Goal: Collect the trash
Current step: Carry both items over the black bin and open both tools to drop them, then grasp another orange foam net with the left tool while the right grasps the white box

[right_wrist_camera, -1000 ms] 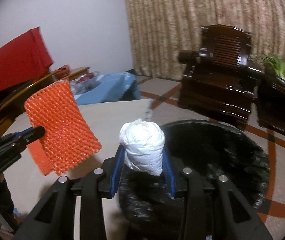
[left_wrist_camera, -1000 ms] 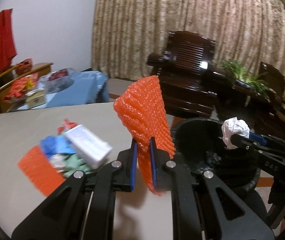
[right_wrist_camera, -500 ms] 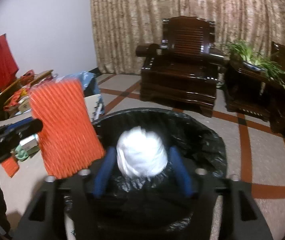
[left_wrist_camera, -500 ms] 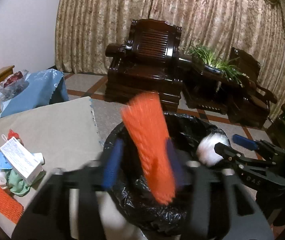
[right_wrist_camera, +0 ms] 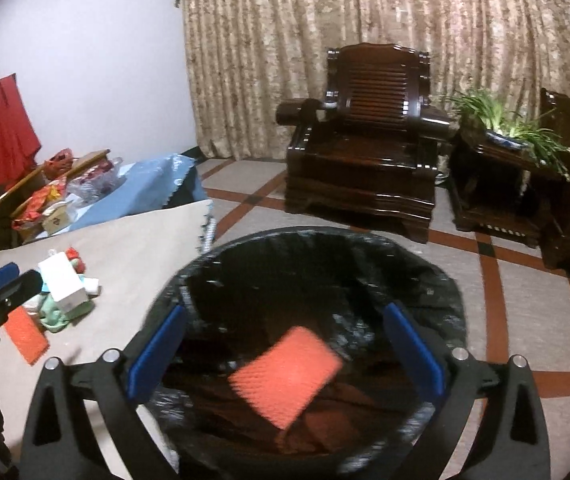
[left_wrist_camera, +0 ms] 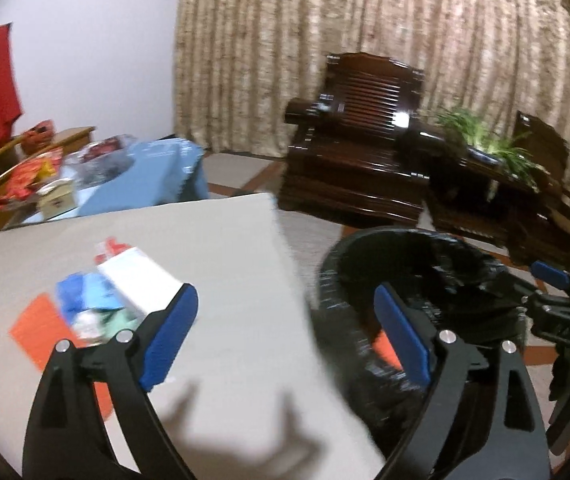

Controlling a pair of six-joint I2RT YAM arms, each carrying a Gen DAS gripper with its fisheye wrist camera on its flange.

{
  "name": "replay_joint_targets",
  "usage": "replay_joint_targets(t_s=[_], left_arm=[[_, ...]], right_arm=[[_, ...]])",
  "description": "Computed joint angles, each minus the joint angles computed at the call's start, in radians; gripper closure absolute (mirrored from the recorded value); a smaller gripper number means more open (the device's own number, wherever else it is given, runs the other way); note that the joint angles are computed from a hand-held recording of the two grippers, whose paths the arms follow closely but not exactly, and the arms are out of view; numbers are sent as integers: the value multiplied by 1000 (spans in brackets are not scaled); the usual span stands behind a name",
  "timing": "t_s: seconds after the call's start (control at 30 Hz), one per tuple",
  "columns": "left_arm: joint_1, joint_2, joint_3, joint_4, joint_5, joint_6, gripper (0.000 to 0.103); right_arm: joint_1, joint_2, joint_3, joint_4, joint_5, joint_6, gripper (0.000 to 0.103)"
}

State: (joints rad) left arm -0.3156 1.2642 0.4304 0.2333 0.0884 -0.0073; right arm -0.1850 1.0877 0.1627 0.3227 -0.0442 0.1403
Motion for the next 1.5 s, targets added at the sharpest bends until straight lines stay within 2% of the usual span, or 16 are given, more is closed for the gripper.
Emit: replay_joint_targets(t_s=[0.2,0.37,0.67,0.7,0.8,1.0,1.1,1.17,1.23,1.33,1.4,1.5], left_arm=[[212,-76,-51,-34,62,54,14],[379,-62,-69,-14,108,113,14],[630,127,-39,96,172,201,15],[653,168,-27,116,185,210,18],[683,257,11,134,208,226,25],[698,389,57,191,225,225,29],[697,437,81,198,230,219,38],[695,465,102,187,245,218,50],[683,479,118,170,245,216,68],[678,470,109,175,254,216,84],[681,460,102,173,269,222,92],[688,416,79,166,288,208,93]], right_arm=[[219,83,23,62,88,71,6],[393,211,74,137,154,117,6],[596,471,210,256,222,134,6],[608,502,231,259,220,133,6],[638,572,277,270,225,130,6],[663,664,352,263,226,122,6],[669,684,367,259,231,122,6],[673,696,375,255,234,123,6],[672,707,383,251,234,122,6],[671,724,395,247,235,121,6],[669,733,402,245,233,120,6],[669,748,416,247,229,116,6]])
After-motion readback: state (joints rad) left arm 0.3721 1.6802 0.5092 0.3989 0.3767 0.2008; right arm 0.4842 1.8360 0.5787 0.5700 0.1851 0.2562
